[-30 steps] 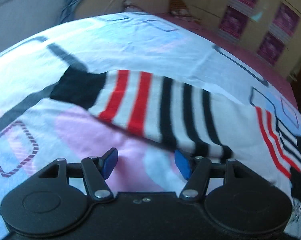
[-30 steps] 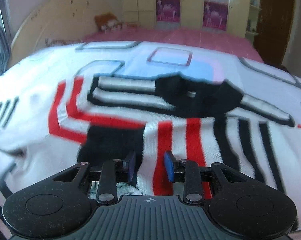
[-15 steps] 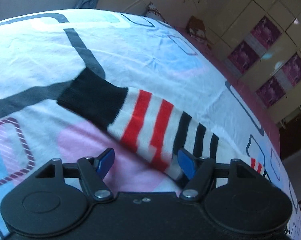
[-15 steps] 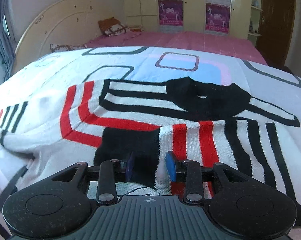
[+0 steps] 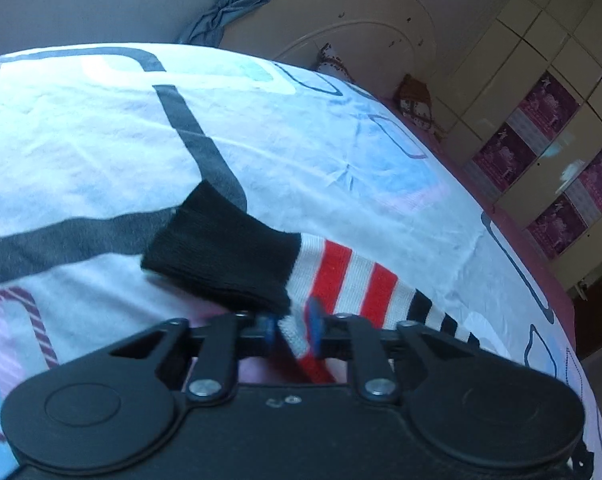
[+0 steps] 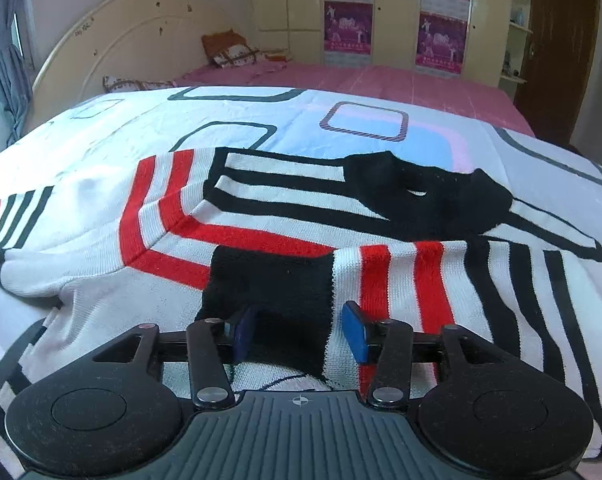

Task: Fold small clothes
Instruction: 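Lift the sleeve with the left gripper and fold it over the body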

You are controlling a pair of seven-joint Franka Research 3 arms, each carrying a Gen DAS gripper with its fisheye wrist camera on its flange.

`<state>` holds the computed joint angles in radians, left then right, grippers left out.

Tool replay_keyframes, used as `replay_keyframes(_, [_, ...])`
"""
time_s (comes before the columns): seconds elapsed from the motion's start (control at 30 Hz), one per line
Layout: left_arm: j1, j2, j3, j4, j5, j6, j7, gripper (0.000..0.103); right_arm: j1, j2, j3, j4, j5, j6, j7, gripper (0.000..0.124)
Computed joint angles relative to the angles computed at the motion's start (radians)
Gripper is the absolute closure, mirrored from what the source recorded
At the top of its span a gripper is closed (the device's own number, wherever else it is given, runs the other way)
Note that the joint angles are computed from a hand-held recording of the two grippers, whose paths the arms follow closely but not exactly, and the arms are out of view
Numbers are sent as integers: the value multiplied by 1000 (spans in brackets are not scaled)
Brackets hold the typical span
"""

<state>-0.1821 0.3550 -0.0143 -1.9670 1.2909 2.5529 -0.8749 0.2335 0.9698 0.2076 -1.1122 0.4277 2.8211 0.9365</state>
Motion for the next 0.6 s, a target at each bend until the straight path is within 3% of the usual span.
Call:
replay_keyframes(0.13, [-24, -19, -5, 16, 51, -42, 37, 97, -35, -15, 42, -20, 49, 10, -10, 77])
replay_keyframes(0.2, [-38, -26, -15, 42, 102, -52, 72, 97, -20, -10, 11, -10, 31, -13, 7, 77])
replay_keyframes(0.27, [-50, -22, -27, 85, 151, -48, 131, 97, -29, -18, 24, -23, 39, -4, -11, 77])
replay_keyframes(0.43, [-77, 58, -48, 270, 233, 70, 292, 97, -101, -72, 116, -104, 132, 66, -89, 77])
replay_keyframes(0.6, [-109, 284, -83, 586, 93, 223, 598, 97, -165, -133, 158, -189, 219, 101, -157, 76])
